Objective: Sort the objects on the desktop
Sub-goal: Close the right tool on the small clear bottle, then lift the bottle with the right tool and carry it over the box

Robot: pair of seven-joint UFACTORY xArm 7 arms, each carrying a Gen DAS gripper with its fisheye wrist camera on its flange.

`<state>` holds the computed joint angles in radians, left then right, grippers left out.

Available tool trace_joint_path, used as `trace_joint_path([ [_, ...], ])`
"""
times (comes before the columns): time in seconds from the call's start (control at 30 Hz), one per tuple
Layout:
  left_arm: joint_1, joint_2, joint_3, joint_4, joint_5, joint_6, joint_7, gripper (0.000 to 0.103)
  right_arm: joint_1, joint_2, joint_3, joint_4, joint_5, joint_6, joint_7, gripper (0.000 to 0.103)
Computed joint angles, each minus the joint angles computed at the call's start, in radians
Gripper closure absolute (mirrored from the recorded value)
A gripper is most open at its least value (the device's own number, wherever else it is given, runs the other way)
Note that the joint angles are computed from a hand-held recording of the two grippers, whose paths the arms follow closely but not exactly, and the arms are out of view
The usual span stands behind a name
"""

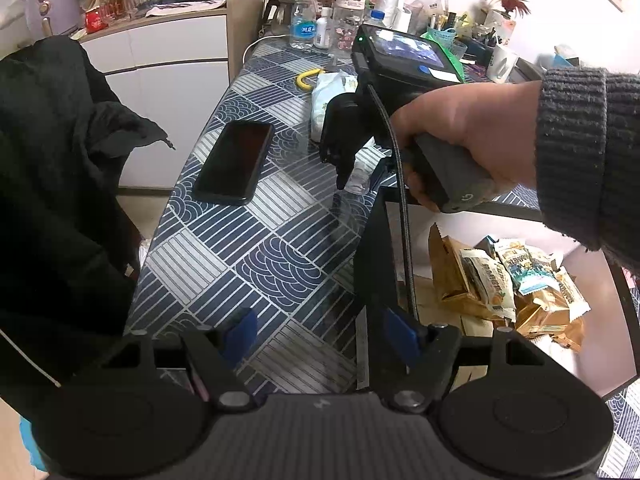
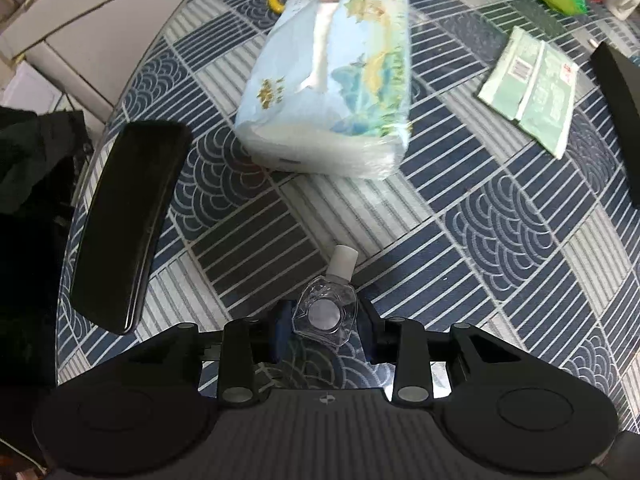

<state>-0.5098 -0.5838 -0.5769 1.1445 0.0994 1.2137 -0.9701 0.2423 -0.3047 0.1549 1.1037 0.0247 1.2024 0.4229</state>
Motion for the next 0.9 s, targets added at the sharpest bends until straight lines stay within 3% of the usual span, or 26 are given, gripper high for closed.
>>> trace_joint_path([
  [0.57, 0.003, 0.036, -0.044, 0.089, 0.045, 0.044, 0.007, 0.018, -0.043, -0.139, -0.03, -0.001, 0.002, -0.005, -0.024, 0.068],
  [0.9, 0.024, 0.086, -0.134, 0.214, 0.109, 0.093, 0.009, 0.018, -0.104, -0.277, -0.056, 0.019, -0.012, 0.05, -0.049, 0.068],
])
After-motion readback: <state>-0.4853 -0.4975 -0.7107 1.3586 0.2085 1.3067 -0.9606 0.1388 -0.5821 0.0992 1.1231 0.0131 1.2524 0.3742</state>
